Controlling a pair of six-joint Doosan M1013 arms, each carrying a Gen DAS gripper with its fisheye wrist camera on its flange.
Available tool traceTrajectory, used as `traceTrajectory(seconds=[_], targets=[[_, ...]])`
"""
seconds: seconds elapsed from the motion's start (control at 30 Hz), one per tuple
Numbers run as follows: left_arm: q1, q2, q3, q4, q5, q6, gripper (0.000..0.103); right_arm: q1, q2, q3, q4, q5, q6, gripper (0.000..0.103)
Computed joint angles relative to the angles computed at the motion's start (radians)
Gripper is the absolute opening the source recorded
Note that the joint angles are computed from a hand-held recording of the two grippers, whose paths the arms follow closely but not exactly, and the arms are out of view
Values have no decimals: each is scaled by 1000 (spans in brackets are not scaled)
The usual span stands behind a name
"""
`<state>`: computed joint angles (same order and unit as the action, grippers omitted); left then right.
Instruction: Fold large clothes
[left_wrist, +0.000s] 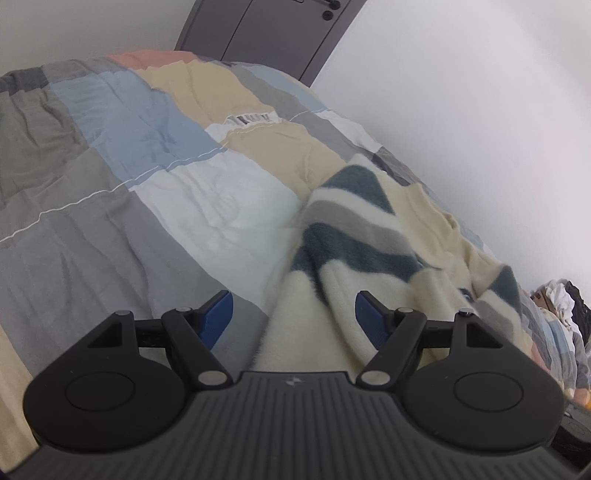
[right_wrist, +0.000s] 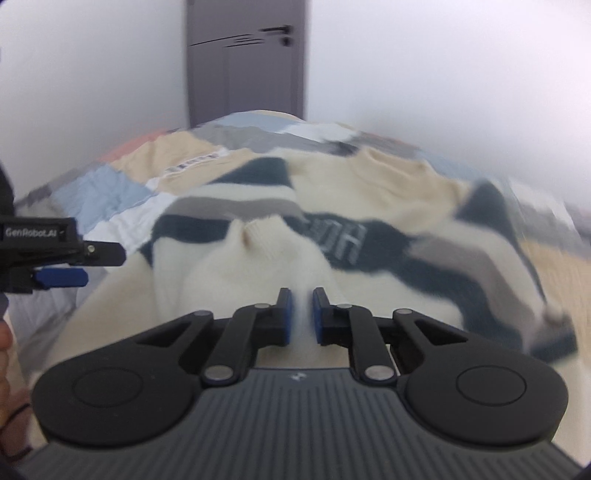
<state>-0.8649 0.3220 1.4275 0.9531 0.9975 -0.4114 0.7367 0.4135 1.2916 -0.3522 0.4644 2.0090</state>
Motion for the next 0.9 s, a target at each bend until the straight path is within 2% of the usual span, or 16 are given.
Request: traceTrajectory(seconds=[0.13, 0.3, 0.43, 0.53, 0.67, 0.7, 0.77, 0.8, 0.9], targets=[[-6, 2, -4, -3, -3, 17, 77, -15, -28, 30, 3, 40, 140, 14], [-8, 16, -24, -33, -34, 101, 77, -49, -67, 77, 141, 41, 147, 14], [-15, 27, -41, -41, -31, 154, 77, -55, -92, 104, 115, 61, 219, 14], [-18, 31, -47, -46, -34, 177, 77, -67, -111, 125, 135, 43, 255, 16], [-18, 35, -51, -53, -37, 189, 77, -76, -120, 134, 114, -24, 255, 18], [-17, 37, -54, -57, -36, 195, 77, -77, -117, 127, 132, -32, 230, 20], [-16, 39, -58, -64, -36, 199, 77, -82, -110, 116, 195, -57, 163, 48], [-14, 39, -58, -66, -40, 198, 77, -82, -106, 109, 209, -66, 145, 51], [-12, 40, -60, -74, -42, 208, 77, -72, -85, 77, 167, -76, 168, 51]])
